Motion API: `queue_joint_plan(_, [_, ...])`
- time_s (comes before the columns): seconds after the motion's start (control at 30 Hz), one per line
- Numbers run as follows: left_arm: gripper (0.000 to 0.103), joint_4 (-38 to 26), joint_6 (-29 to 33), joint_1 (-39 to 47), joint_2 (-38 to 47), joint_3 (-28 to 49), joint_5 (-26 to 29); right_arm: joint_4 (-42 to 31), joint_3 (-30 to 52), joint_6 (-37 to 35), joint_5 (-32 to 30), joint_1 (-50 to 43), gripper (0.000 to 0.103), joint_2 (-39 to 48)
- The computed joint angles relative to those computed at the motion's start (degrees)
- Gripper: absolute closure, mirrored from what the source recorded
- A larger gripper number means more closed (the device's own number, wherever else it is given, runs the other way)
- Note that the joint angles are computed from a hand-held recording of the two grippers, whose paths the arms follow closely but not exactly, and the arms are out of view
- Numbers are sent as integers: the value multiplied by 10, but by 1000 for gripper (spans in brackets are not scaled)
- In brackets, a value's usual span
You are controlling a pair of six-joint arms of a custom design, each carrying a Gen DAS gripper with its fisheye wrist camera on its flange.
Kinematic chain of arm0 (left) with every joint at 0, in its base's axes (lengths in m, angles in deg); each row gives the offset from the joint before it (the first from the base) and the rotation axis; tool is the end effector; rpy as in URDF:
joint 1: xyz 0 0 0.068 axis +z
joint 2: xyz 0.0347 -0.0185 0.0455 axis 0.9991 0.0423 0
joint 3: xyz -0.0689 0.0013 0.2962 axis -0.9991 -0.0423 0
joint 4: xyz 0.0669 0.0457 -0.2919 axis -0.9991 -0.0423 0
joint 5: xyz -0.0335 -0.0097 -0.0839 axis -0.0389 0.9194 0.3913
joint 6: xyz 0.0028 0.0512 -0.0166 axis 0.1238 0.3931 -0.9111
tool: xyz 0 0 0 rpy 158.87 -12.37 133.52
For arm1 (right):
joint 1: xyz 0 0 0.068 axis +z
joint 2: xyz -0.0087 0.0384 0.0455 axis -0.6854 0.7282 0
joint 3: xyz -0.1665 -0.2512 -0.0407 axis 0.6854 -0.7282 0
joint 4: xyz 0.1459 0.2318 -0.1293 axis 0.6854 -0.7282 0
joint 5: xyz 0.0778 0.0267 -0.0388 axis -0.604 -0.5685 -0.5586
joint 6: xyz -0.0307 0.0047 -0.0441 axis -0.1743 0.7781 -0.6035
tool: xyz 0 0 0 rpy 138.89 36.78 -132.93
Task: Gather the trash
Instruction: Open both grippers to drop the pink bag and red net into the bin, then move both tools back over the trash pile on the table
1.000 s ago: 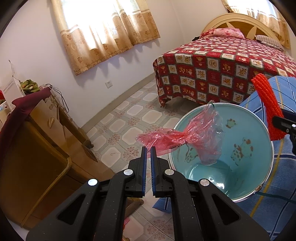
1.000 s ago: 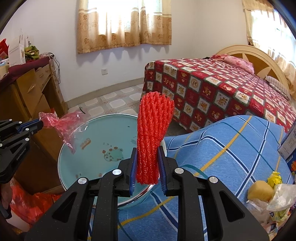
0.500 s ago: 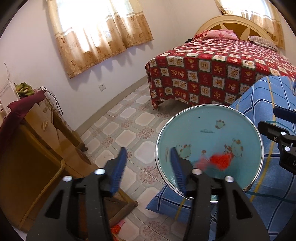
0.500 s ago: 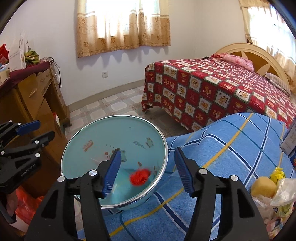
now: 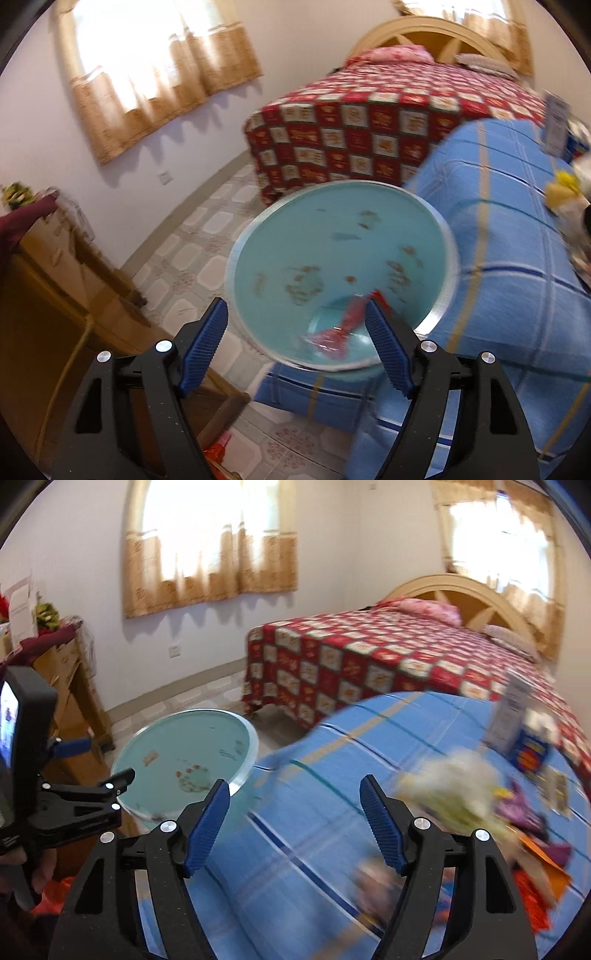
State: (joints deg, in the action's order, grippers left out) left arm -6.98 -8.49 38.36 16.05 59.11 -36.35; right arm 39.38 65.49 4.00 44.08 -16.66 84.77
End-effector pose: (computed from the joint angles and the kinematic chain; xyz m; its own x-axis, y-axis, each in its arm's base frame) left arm 0.2071 -0.2020 0.0599 -0.7481 0.0429 -0.6622 -0.1921 0.9412 0.2780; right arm 0.2229 0.1112 0.1280 -0.5233 -0.2659 -0.8096 -0.4399 0.8980 -0.0106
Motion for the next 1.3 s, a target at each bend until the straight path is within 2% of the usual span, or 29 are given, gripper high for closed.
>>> queue_joint_plan(0.17, [28, -13, 6, -55, 56, 67, 5, -62, -87, -24, -45, -147, 28, -163])
queue_joint_plan(0.33, [28, -17, 24, -100, 99, 143, 9, -130, -128, -82, -161, -393, 26, -253])
queue_joint_plan(0.43, [28, -22, 39, -119, 124, 190, 15, -133, -137, -136, -225, -525, 26, -240])
queue_joint_plan(0.6, [28, -29, 59, -150, 169, 280, 23, -87, -127, -213, -305, -687, 25, -138])
queue_joint_plan(0.8, [28, -46, 77, -168, 221, 363, 22, -42, -114, -240, -356, -769, 21, -61])
queue_joint_plan(0.97, [29, -49, 88, -158, 244, 396, 41, -25, -111, -248, -367, -777, 21, -27])
queue_joint_plan(1.0, [36, -44, 94, -155, 245, 397, 44, -20, -112, -248, -367, -777, 21, -21])
queue_joint_plan(1.03, [50, -35, 103, -154, 246, 394, 53, -18, -111, -246, -366, -774, 21, -16])
queue_joint_plan(1.07, [58, -29, 108, -152, 246, 394, 67, -17, -109, -245, -368, -773, 21, -9])
queue_joint_plan(1.1, [73, -20, 113, -150, 245, 391, 82, -11, -107, -242, -367, -770, 21, -1])
queue_joint_plan(1.13, [80, -13, 116, -149, 243, 386, 88, -10, -108, -239, -365, -766, 21, -2])
queue_joint_plan(1.2, [87, -7, 125, -152, 242, 385, 85, -15, -110, -240, -367, -764, 21, -11])
queue_joint_plan(1.3, [90, 11, 132, -157, 218, 362, 81, -29, -111, -233, -377, -762, 21, -35])
